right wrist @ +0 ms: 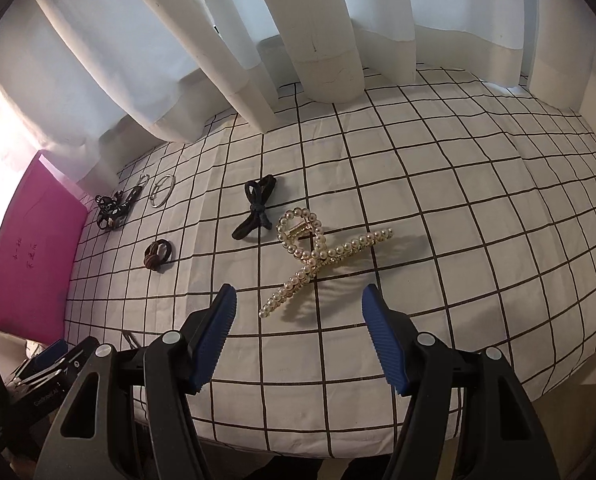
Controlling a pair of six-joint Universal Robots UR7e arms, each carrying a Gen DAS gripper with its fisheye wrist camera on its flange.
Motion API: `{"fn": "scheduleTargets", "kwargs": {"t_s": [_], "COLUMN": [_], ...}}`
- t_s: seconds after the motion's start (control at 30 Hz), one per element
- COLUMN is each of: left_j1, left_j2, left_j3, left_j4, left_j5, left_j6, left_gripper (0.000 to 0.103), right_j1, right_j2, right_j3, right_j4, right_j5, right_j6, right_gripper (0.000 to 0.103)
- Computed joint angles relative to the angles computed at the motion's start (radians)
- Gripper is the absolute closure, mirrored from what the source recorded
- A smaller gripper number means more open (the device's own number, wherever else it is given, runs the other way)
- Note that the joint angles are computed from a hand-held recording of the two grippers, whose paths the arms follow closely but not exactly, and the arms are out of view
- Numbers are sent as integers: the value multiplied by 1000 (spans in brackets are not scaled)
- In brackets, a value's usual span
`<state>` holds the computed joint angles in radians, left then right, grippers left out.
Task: Organize jewelry
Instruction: 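Grasp the brown hairpin with the left gripper while the right gripper grasps the pearl claw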
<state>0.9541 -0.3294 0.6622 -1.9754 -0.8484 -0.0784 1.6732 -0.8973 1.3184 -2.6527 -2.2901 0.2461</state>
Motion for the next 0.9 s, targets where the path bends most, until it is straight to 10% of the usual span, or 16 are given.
{"fn": "scheduleTargets", "kwargs": {"t_s": [0.43,0.9], "left_j1": [-42,-36], "left_j2": [-79,-25], "left_j3": [289,268], "left_j4": [-301,-347], "left_j5": [155,159], "left_j6": [-159,-157], "left_gripper": [10,10], "right_j1": [-46,-74], "right_j2": [-19,31], "right_j3": [88,16], "right_j4": [-284,-281], "right_j5": [109,193], "right_j6": [-417,-537], "right_gripper": [40,40]}}
